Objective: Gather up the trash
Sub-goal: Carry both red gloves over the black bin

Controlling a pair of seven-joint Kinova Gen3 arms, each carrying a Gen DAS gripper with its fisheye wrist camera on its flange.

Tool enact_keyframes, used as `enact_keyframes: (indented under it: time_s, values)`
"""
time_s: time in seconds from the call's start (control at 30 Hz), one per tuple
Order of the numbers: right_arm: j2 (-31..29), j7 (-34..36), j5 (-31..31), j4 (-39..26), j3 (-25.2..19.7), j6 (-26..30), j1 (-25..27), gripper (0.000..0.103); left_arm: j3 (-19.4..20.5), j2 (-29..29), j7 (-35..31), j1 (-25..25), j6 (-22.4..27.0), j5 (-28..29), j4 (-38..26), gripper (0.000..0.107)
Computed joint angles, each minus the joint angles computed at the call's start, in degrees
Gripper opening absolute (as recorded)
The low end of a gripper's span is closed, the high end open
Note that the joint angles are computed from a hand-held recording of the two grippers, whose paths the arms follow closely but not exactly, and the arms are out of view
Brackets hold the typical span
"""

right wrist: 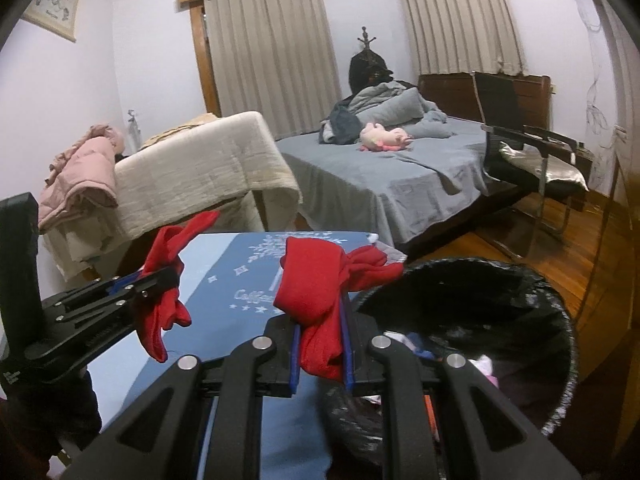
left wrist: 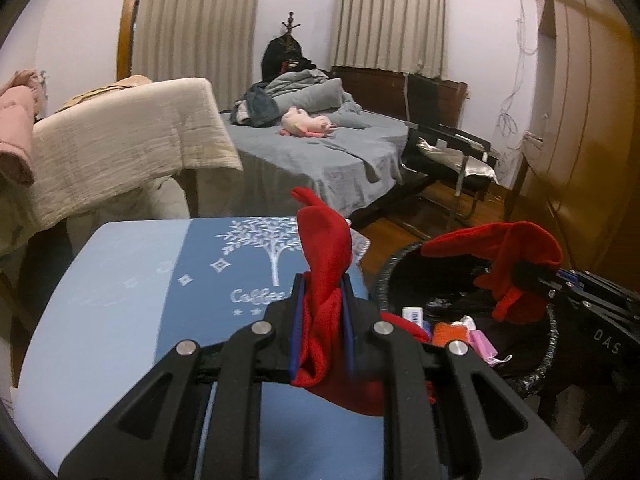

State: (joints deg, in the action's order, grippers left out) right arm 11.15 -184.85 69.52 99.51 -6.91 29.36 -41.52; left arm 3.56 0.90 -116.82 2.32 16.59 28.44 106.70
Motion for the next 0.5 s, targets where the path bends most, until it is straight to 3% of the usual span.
enact_keyframes:
  time_s: [0.5]
  values:
    - [-3.5,-2.9,0.6,6.0,-0.8,1.9,5.5,0.016,6.0,6.0,1.7,2.8,-2.3,-2.6,-4.0,0.016]
